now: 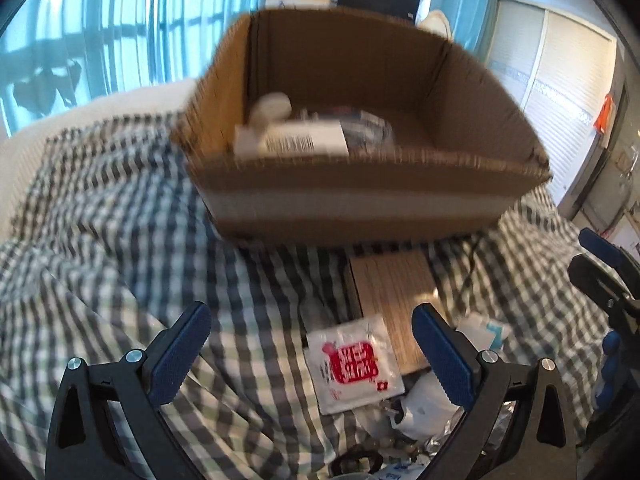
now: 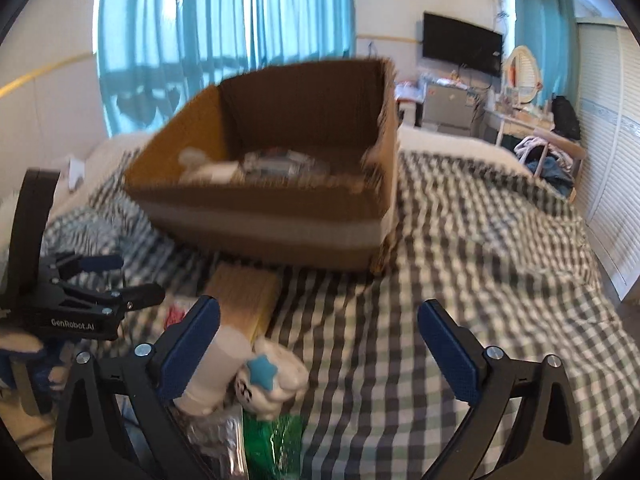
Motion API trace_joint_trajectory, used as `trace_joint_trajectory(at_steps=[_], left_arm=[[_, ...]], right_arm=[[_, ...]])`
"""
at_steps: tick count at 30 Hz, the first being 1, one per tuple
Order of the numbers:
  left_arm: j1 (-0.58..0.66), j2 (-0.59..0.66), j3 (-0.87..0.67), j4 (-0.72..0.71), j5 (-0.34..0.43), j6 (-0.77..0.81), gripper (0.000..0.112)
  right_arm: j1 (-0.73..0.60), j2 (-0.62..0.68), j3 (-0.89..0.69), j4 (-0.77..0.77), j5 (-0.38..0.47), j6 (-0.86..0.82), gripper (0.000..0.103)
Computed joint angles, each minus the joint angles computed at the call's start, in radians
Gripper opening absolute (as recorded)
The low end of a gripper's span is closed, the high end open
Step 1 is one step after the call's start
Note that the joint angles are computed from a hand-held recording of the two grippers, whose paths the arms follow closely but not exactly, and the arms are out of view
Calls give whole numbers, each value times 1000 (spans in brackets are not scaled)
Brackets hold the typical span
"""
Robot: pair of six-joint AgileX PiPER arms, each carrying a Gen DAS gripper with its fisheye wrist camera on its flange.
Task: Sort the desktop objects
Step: 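Lower both grippers back to the pile of items, then grasp the red-printed white sachet with the left gripper while the right grasps the blue-star toy figure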
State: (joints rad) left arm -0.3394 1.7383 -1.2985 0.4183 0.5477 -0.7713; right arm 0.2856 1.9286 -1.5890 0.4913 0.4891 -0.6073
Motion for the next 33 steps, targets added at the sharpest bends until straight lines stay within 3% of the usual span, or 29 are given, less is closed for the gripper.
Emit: trace_joint_trajectory(at_steps=[7,14,19,24,26,27,28,30,32,33], left_arm=[[-12,56,-10,-46,1,41,102],[-6,127,-49,-156,25,134,102],[-34,180,-89,-114,80,124,102],[-33,215,-123,-138,91,148,99],[-35,213,-115,-138,75,146,89],[-34,209,-108,-155,61,162,76],[-27,202,-98,-208,37,211,51],[-30,196,-96,-233,30,230,29],[-46,205,-107,-182,55,200,15],[-42,207,-103,-204,48,212,13]], right_arm=[[34,56,-20,-127,46,87,92],[52,156,-121,-241,178,192,87],[79,211,-165,-233,233,169,85],[74,237,-202,-192,272,144,62],[68,232,-197,-177,272,131,61],[67,228,-189,-171,267,125,61],[65,222,-181,-164,262,117,61],[61,211,-167,-152,254,106,61],[56,192,-139,-136,237,91,61],[50,189,-138,-128,234,82,61]])
